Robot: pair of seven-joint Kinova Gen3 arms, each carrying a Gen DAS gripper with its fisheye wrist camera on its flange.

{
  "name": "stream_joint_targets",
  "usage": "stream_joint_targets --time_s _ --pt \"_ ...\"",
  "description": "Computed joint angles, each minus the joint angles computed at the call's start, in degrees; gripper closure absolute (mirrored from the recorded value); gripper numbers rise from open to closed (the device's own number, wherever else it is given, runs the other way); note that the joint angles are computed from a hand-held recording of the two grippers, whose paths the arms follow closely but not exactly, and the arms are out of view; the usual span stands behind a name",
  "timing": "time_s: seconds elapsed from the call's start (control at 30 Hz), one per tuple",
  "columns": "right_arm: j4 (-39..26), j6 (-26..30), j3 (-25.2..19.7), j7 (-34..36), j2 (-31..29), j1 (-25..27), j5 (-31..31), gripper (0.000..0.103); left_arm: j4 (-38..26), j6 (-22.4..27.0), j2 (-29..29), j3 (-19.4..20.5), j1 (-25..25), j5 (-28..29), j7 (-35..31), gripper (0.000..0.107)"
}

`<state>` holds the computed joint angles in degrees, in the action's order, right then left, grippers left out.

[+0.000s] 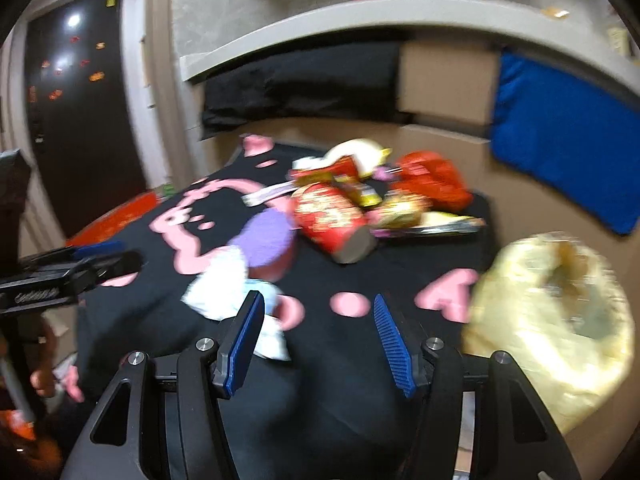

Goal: Collect trash
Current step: 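Grasp the purple sponge with the left tool while the right tool grasps white tissues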

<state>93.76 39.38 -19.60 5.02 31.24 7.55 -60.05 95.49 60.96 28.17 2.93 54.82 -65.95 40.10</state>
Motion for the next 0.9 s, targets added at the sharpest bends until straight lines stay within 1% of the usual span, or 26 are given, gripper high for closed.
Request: stream_joint_targets --time_s 0.03,0.07,0.13,0.2,0.23,0.3,0.33,0.37,0.4,0.47,0.53,0.57,0.67,0.73,0.77,0.9 --pt "-1.65 1.83 1.07 -2.22 0.77 -1.96 2.33 0.048 1.55 -1.49 -0.86 -0.79 -0.09 -0.66 1.33 0.040" --pt "-2.97 2.73 1.92 -4.05 1.39 -4.27 4.66 0.048 2.87 -3.23 -1.85 -0.51 -1.19 -0.78 1.74 0.040" --pt "-4.89 2.76 1.79 -7.79 2.33 -7.08 9.24 0.048 4.67 -6.18 -3.53 0.39 -3.43 -0.15 1.11 0.040" --pt "-7.33 3.11 1.32 -12.45 3.82 -9.28 13.71 0.048 5.71 -6.61 -4.17 0.41 -3.94 -0.20 1.79 0.040" --pt "-8.92 3.85 1.79 -14.78 4.78 -10.73 15.53 0.048 6.12 -6.70 -4.43 0.41 -4.29 -0.20 2.10 0.040" --pt "-12.13 5.79 4.14 -19.44 6.56 -14.10 18.63 0.055 6.03 -6.67 -4.62 0.63 -5.47 0.86 1.52 0.040" --pt "-14.09 7.66 5.82 -21.77 7.57 -15.90 20.19 0.057 5.62 -6.60 -4.48 0.79 -6.02 1.59 0.77 0.040" --pt "-16.15 9.93 6.45 -24.10 8.68 -16.71 22.30 0.062 5.12 -6.71 -4.27 0.85 -6.57 2.21 -0.15 0.040" --pt "-17.57 11.64 6.01 -25.50 9.51 -16.48 23.90 0.065 4.63 -7.04 -3.94 0.78 -7.05 2.59 -1.04 0.040" --pt "-19.57 15.11 3.66 -26.43 10.61 -13.72 25.60 0.070 2.44 -8.03 -2.69 -0.06 -8.07 4.68 -4.56 0.040" --pt "-21.11 17.33 3.37 -28.00 11.03 -11.93 25.43 0.070 0.10 -10.24 -1.35 0.44 -10.69 7.43 -8.83 0.042" --pt "-21.63 17.70 3.33 -28.92 11.08 -10.64 24.66 0.070 -0.35 -12.08 -1.02 -0.03 -11.37 8.50 -10.20 0.046" --pt "-23.33 17.64 4.11 -32.75 11.45 -7.74 22.89 0.070 -3.20 -17.37 0.31 2.47 -17.37 15.13 -16.69 0.052" --pt "-24.02 16.30 4.70 -34.77 11.44 -6.52 22.70 0.070 -4.22 -21.64 1.19 1.51 -18.53 16.99 -18.32 0.054" --pt "-24.60 15.86 4.94 -35.70 11.56 -5.91 22.76 0.070 -5.22 -22.66 1.85 0.00 -17.93 18.28 -19.84 0.055" --pt "-27.66 15.81 5.18 -39.67 13.15 -4.38 23.22 0.070 -7.95 -25.41 4.23 -2.08 -18.70 21.06 -23.42 0.057"
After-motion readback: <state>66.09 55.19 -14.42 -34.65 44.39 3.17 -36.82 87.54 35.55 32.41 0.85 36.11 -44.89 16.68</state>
